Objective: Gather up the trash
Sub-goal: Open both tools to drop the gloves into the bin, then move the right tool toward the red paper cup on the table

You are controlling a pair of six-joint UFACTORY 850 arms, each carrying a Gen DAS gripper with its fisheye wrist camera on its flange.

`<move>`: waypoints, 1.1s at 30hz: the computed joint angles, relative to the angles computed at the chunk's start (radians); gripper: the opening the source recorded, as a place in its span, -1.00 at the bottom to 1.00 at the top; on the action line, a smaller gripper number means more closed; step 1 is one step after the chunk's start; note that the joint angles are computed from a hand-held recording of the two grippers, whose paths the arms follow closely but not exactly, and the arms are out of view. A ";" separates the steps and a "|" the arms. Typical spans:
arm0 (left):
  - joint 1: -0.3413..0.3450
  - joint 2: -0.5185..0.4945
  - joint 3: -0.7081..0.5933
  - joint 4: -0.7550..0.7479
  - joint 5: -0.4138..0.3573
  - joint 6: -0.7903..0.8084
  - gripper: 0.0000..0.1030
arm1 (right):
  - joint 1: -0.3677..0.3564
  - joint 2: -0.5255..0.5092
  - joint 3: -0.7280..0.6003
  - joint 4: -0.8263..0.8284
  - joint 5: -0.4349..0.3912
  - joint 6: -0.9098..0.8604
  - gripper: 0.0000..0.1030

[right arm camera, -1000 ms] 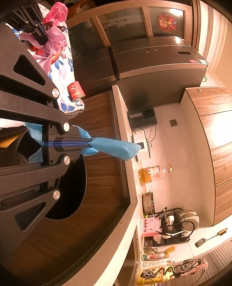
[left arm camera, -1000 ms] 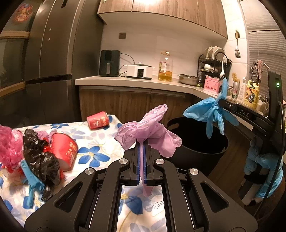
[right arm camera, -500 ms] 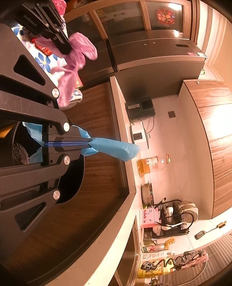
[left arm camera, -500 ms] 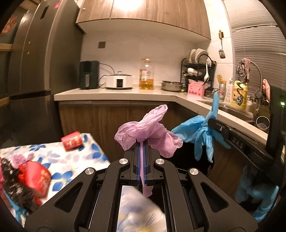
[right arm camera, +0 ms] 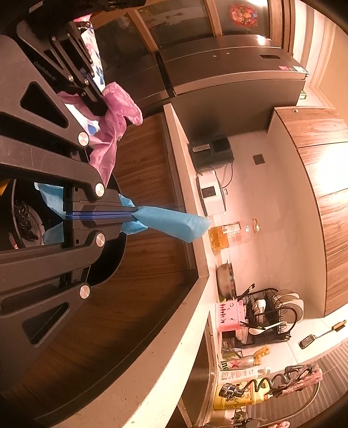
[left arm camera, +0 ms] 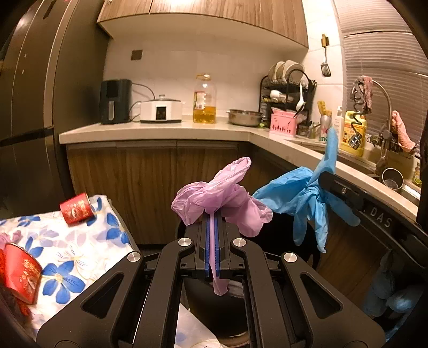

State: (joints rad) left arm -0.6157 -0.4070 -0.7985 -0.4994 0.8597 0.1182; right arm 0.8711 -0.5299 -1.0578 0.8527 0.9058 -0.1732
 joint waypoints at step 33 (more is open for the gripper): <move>0.008 -0.005 0.059 -0.191 0.046 0.024 0.54 | -0.003 -0.006 -0.004 -0.021 -0.015 0.027 0.13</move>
